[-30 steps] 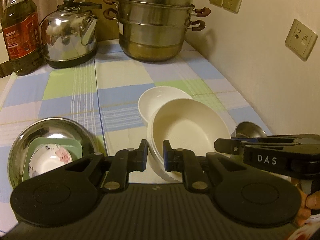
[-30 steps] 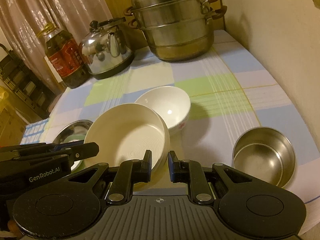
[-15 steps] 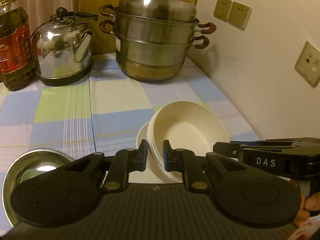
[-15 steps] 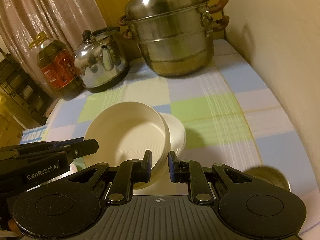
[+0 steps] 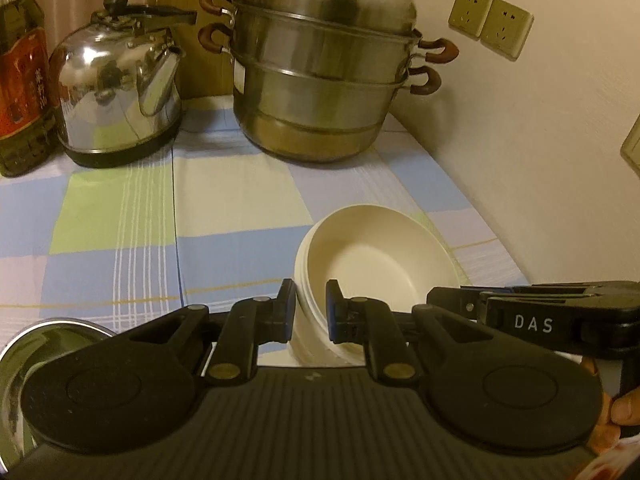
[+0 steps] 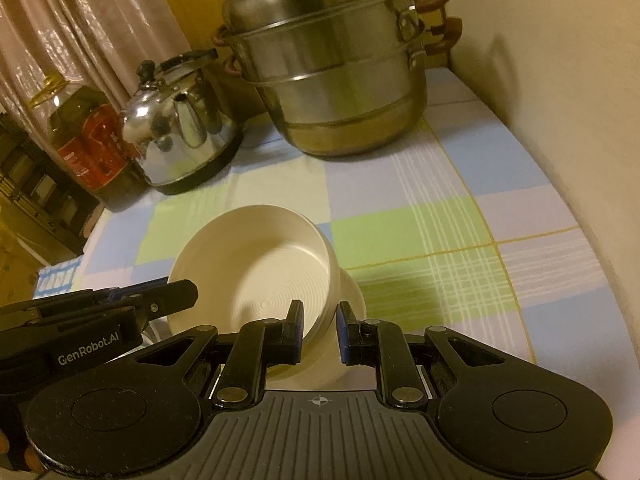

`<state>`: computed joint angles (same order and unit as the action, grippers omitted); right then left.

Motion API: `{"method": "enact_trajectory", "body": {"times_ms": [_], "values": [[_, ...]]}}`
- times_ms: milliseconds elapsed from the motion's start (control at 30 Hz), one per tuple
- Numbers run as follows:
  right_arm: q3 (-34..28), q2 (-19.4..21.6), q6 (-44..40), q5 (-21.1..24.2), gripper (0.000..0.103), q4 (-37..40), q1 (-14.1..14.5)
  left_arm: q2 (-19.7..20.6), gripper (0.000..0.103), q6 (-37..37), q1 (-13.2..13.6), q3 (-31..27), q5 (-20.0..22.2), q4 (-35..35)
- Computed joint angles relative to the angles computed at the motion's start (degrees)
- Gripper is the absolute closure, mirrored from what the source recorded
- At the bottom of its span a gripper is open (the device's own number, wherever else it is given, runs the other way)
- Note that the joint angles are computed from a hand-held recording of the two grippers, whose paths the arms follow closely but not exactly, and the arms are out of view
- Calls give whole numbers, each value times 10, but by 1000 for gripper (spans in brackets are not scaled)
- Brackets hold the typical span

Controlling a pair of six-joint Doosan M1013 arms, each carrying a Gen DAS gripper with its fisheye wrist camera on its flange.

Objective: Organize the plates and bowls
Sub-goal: 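Carry the cream bowls with the right gripper onto the white bowl, then open the right gripper and lift it off the stacked bowls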

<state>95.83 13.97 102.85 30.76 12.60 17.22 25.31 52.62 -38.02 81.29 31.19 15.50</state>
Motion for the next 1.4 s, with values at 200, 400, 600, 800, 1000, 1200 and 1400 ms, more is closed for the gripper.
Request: {"method": "enact_trajectory", "body": {"times_ms": [200, 400, 600, 800, 1000, 1200, 1400], "values": [[0, 6, 6, 8, 85, 2, -1, 6, 90, 22, 4, -3, 6, -25], [-3, 11, 8, 15, 85, 1, -2, 11, 90, 35, 6, -7, 12, -40], [-3, 13, 12, 20, 85, 2, -3, 15, 90, 45, 7, -9, 18, -52], [0, 13, 8, 13, 85, 10, -4, 20, 89, 33, 5, -14, 26, -44], [1, 11, 31, 11, 85, -5, -3, 15, 89, 7, 3, -9, 20, -21], [17, -4, 57, -16, 65, -22, -1, -2, 87, -20, -1, 7, 5, 7], [37, -25, 64, -26, 61, -14, 0, -26, 85, -35, -12, 28, 2, 32]]}}
